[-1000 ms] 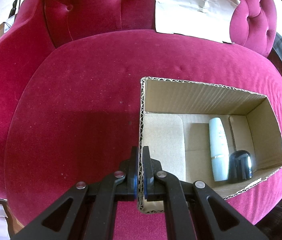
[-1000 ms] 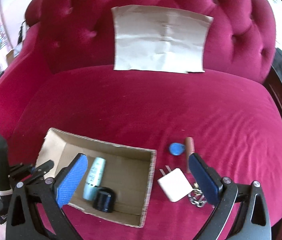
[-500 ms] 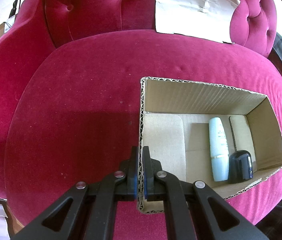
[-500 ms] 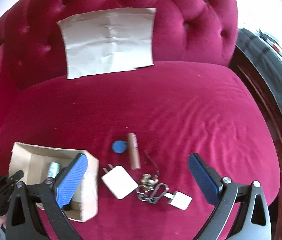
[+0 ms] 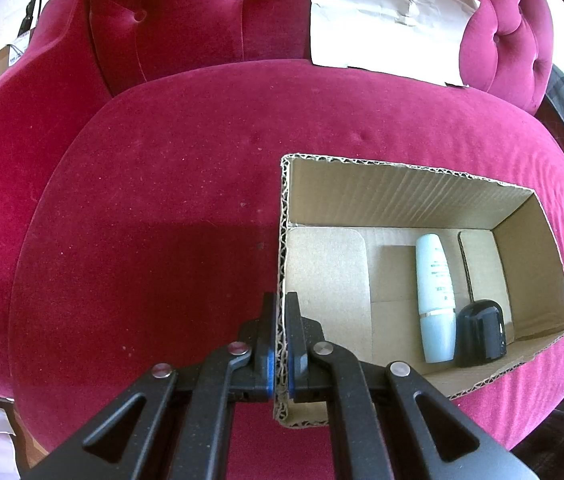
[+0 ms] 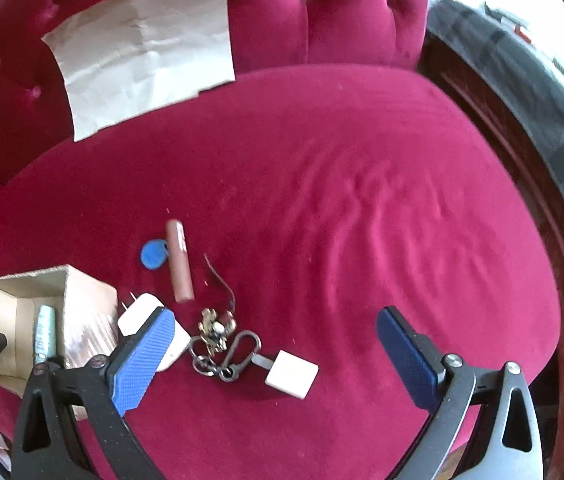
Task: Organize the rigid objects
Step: 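Withdraw the right gripper from the box toward the white square plug, then grasp the white square plug with the right gripper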
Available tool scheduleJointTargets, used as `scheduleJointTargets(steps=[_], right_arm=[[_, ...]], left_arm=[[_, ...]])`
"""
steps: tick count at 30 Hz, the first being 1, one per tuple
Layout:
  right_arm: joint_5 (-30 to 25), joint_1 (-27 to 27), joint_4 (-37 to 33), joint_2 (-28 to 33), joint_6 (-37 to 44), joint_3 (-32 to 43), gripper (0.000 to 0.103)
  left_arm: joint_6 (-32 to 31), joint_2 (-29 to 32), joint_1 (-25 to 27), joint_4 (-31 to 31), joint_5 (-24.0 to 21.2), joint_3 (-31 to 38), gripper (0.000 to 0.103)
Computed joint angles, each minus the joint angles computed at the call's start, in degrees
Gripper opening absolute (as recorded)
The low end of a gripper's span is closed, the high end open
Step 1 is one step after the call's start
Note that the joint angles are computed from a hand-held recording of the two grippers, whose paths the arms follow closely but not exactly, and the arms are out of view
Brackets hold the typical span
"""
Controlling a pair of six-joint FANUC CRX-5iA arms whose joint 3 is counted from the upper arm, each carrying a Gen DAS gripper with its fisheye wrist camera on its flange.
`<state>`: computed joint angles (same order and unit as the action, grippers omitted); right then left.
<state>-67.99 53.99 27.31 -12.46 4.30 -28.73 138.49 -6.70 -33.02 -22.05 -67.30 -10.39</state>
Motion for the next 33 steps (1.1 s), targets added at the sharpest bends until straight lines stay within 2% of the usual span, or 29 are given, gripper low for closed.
scheduleJointTargets(steps=[18,22,24,26,28,30,33], right_arm=[[1.69,-0.10,-8.45,-1.39,4.30,-3.70,0.102],[1.71,0.13,-8.88,-1.41,4.72,-3.76,0.093],[1.72,0.33,-9.11,-1.38,4.85,-3.70,0.093],[1.45,0.71,-8.86,-1.32,4.43,-3.67,0.082],[1.40,0.89,-9.15,-1.25,4.62,-3.46,0.056],[1.83,1.01,-9.57,-1.50,4.57,-3.40,0.040],[1.93,1.54,-9.20,-1.87,3.82,-3.43,0.040]], left_arm=[[-0.24,-0.65,0.13,0.15,0.16,-0.61,0.003],[-0.34,-0.57,0.14,0.17,0.04,-0.48,0.003],[-0.34,-0.57,0.14,0.17,0.04,-0.48,0.003],[-0.31,-0.58,0.12,0.15,0.05,-0.47,0.003],[-0.35,-0.58,0.14,0.18,0.06,-0.47,0.003],[-0.32,-0.58,0.14,0.20,0.05,-0.47,0.003],[-0.42,-0.57,0.19,0.23,0.08,-0.47,0.003]])
